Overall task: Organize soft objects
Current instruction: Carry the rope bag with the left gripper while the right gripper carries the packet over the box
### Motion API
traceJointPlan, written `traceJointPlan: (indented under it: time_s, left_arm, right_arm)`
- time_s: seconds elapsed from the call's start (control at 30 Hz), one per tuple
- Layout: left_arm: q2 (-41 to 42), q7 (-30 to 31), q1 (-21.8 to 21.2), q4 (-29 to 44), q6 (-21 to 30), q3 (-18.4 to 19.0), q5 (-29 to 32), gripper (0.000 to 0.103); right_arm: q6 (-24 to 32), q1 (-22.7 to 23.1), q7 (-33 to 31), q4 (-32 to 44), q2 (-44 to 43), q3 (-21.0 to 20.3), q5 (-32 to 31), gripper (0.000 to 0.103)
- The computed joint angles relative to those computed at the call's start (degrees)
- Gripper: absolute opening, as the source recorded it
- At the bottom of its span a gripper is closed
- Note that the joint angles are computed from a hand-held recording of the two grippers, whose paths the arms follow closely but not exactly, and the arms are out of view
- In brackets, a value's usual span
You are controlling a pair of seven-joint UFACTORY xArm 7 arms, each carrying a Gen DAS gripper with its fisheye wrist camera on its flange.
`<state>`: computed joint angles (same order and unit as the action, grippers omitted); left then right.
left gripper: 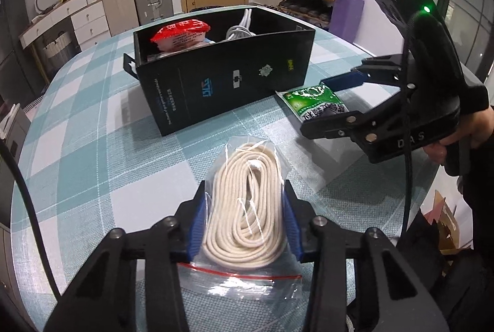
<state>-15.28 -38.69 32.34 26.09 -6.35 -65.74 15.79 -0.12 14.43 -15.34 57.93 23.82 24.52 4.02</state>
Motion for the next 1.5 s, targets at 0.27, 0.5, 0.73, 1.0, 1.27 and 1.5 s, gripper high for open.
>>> traceJointPlan:
  time_s: [0.27, 0.5, 0.73, 1.0, 1.27, 1.5]
  left_arm:
    - [-0.5, -0.6, 0.0, -0.7, -1.5, 1.2, -1.8, 0.042]
    - [-1.4, 0.1, -1.0, -1.3, -2.3, 2.7, -4.2, 0.042]
    - [-3.3, 0.2, -3.6, -1.9, -2.7, 5.4, -6.1, 0.042]
    - [-5.3, -0.6, -6.2, -2.2, -3.3, 9.1, -7.7, 0.042]
    - [-6.9, -0.8, -3.7, -0.9, -4.2, 8.0, -9.1, 0.042]
    - [-6.1, 0.5, 3.6, 2.1, -5.9, 2.4, -9.8, 0.042]
  right_arm:
    - [0.1, -6.2, -4.0, -1.4, -0.1, 6.5, 1.6, 0.070]
    - [-1.3, -10.6, -6.5, -2.9, -0.6, 11.5, 2.6, 0.069]
    - [-2.9, -15.6, -7.2, -5.0, -2.1, 17.1, 1.9, 0.069]
    - [-5.7, -26.3, -5.3, -8.0, -3.6, 27.8, -1.4, 0.069]
    - [-9.7, -35.3, 0.3, -10.4, -4.9, 35.5, -6.8, 0.069]
    - [-13.1, -34.3, 5.8, -10.6, -5.9, 33.4, -10.3, 0.069]
